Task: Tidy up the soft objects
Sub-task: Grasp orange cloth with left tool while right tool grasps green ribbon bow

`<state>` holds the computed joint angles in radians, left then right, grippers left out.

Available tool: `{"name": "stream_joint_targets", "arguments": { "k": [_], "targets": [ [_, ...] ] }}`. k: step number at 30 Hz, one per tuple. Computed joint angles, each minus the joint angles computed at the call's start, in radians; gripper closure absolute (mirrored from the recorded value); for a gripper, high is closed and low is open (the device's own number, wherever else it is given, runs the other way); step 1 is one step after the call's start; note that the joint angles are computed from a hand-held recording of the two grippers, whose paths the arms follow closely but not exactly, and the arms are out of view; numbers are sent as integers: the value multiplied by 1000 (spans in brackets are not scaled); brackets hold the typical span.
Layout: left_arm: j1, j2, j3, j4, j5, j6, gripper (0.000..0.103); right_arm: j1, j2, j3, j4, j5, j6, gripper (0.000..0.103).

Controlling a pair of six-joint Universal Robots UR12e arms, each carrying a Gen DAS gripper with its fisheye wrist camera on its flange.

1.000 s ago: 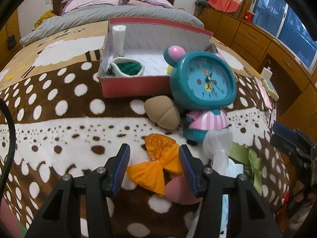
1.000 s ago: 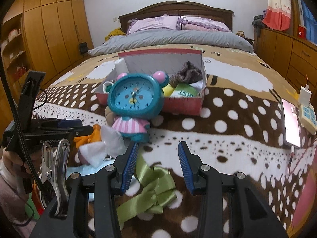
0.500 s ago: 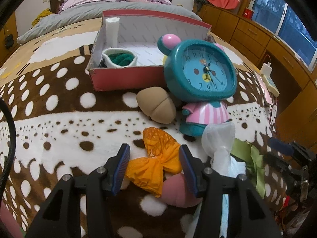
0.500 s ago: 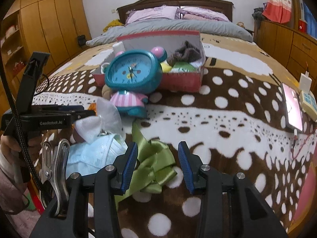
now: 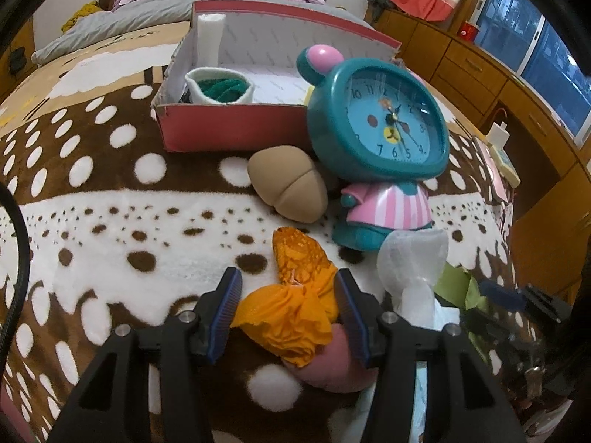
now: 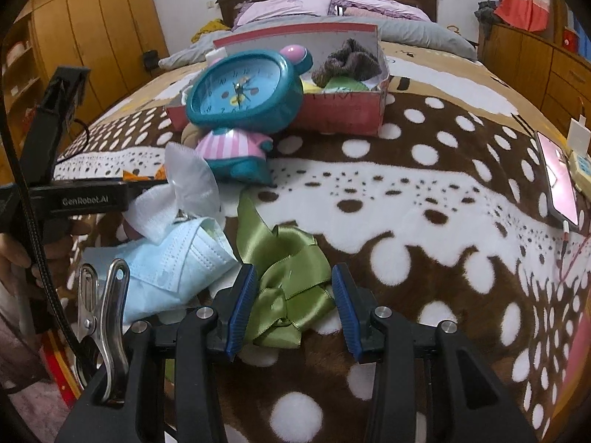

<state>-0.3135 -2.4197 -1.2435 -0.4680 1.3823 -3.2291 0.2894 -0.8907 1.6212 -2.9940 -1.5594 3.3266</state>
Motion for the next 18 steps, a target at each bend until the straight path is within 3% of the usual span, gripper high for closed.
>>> {"name": "stream_joint_targets", "arguments": {
  "k": [6, 13, 18],
  "targets": [
    [-9, -7, 5, 17, 6, 15, 48, -3, 2, 5, 8, 10, 2, 60],
    [-4, -5, -4, 41, -41, 6, 72, -8, 0, 12, 23, 27, 13, 60],
    [-2, 4, -21, 68, -42, 3, 74, -12, -1, 14, 22, 40, 27, 60]
  ]
}}
